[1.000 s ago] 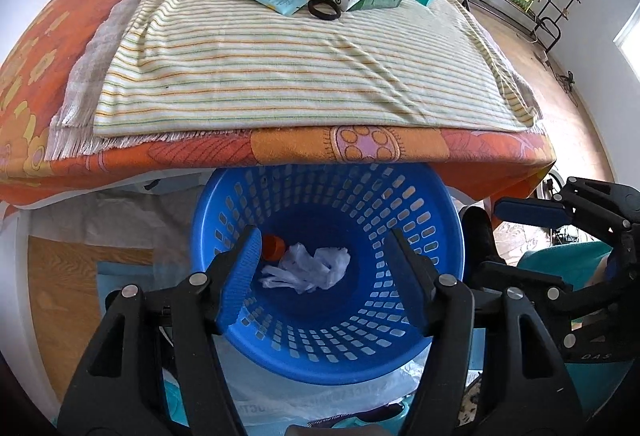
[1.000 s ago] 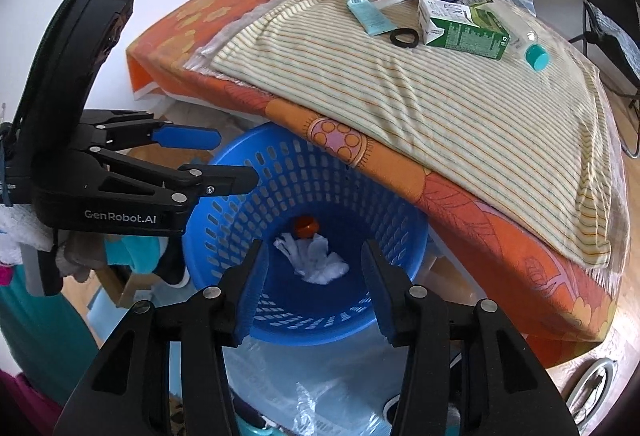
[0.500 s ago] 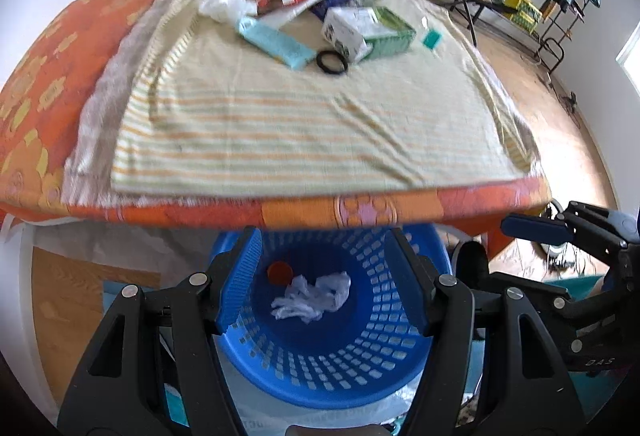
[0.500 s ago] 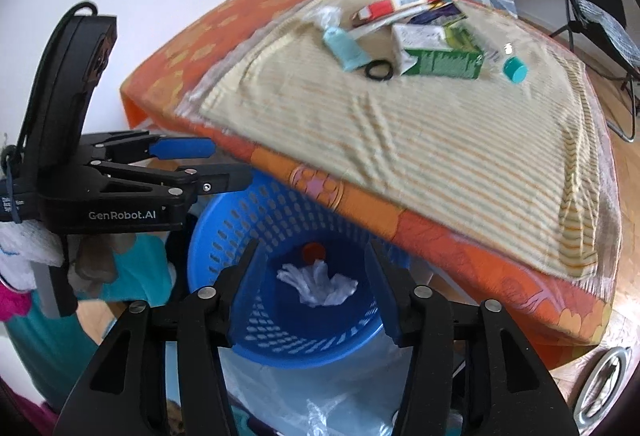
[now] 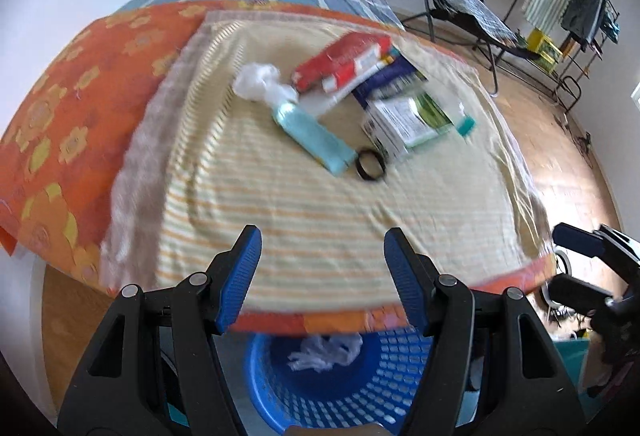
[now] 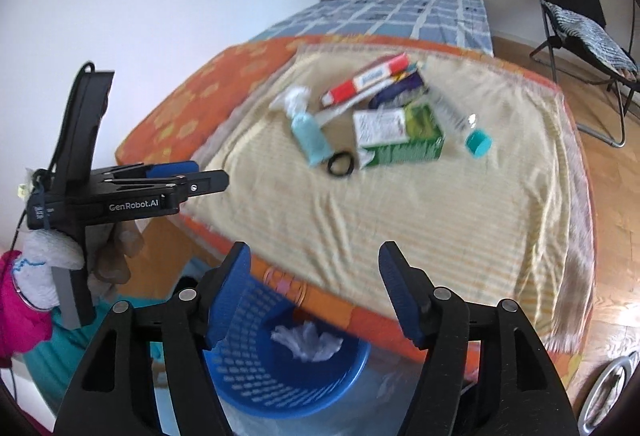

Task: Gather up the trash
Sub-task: 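Grasp the white tissue with the left tool while the right tool grasps the clear bottle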

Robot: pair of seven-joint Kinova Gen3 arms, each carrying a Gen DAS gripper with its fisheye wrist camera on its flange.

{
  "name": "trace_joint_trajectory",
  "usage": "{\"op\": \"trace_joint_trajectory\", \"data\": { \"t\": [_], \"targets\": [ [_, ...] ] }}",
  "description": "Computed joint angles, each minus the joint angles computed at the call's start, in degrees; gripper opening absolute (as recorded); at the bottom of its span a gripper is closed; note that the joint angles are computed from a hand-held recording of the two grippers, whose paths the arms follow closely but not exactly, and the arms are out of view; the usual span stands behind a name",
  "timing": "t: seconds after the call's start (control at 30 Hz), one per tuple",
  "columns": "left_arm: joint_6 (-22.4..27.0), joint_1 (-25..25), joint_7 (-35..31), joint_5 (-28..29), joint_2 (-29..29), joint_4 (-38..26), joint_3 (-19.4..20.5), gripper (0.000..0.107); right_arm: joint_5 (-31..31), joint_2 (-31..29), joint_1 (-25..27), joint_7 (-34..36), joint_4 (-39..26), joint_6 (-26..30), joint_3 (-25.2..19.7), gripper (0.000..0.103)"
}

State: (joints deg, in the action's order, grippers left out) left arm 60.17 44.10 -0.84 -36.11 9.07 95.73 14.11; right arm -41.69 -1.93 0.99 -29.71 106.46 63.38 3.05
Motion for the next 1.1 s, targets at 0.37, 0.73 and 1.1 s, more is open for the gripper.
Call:
{"op": "trace_joint_trajectory", "data": {
  "t": [0.37, 0.73, 1.1],
  "targets": [
    [-6.50, -9.59, -5.61, 3.59, -1.64, 2.34, -3.52, 0.066, 0.30, 8.14, 0.06, -5.52, -9.01, -5.75, -2.65, 0.074],
    [-13.47, -16.44, -8.64, 8.39, 1.75, 1.51, -7.15, 0.066, 9.24, 20.62, -0.97, -19.26, -23.46, -9.08, -7.21, 0.074],
    [-15.52, -18.71, -14.78, 11.79, 7.81, -1.71, -10.85, 0.066, 19.81, 29.97, -3.57, -28.96, -32.98, -10.45, -9.20, 0.074]
  ]
}}
